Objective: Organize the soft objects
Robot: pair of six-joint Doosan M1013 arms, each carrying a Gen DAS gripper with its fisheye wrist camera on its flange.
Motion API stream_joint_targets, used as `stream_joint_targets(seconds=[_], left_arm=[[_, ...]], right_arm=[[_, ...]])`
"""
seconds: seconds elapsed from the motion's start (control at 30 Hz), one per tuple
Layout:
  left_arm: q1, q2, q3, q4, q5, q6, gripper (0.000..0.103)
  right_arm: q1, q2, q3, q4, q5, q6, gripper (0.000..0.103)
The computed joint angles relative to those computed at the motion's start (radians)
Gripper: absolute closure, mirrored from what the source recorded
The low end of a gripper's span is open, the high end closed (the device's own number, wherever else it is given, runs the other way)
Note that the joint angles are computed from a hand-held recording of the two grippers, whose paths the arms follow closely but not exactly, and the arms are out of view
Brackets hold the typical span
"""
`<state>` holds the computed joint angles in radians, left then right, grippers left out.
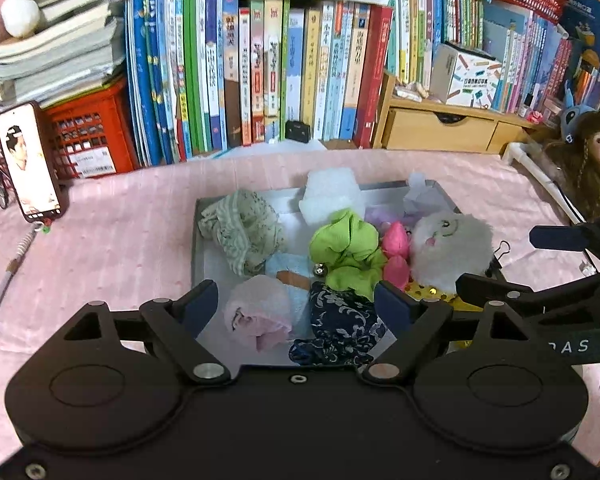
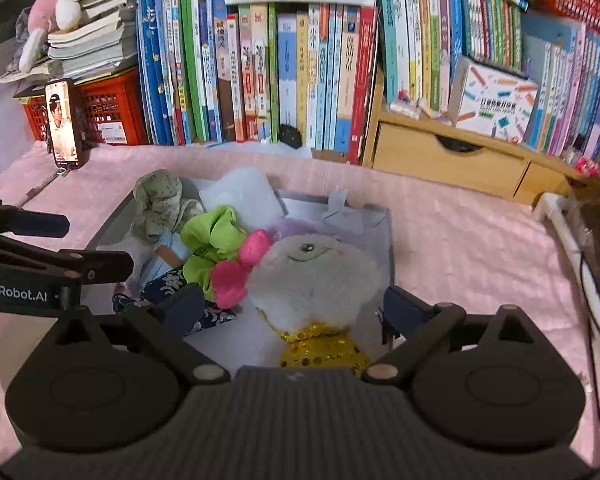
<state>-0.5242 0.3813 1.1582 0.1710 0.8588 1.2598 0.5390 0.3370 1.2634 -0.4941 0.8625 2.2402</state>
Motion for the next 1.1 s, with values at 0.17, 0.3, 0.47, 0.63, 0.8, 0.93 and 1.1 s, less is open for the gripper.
stream_joint_targets(seconds=[0.17,0.3,0.47,0.63,0.8,0.93,1.1], left_arm=[[-0.007,-0.028,0.040,0.030,-0.042,-0.023,0.019],[-0.009,-0.048,0.066,0.039,-0.068,-0.029,0.019],[-0.013,-0.074,0.103,0.058,-0.107,-0.038,0.019],[-0.016,-0.105,0.144,0.056,-0.152,-0.042,0.019],[-0.023,-0.137,0.188,0.072,-0.202,-0.056,0.019],[-0.034,-0.172,0.239,0.107,-0.262,-0.087,0.018],[-0.051,-0.209,0.297,0.179,-0.317,-0.154,0.016]], right_arm=[[0.017,-0.024,0.036,-0.068,-0.036,0.044,0.002],[0.029,-0.039,0.057,-0.113,-0.055,0.077,0.001],[0.042,-0.058,0.083,-0.157,-0.087,0.116,0.001],[0.059,-0.081,0.115,-0.214,-0.123,0.166,0.000],[0.079,-0.102,0.153,-0.297,-0.148,0.234,0.000],[0.093,-0.121,0.185,-0.352,-0.169,0.289,0.000],[0.110,-0.141,0.223,-0.423,-0.176,0.371,0.000]])
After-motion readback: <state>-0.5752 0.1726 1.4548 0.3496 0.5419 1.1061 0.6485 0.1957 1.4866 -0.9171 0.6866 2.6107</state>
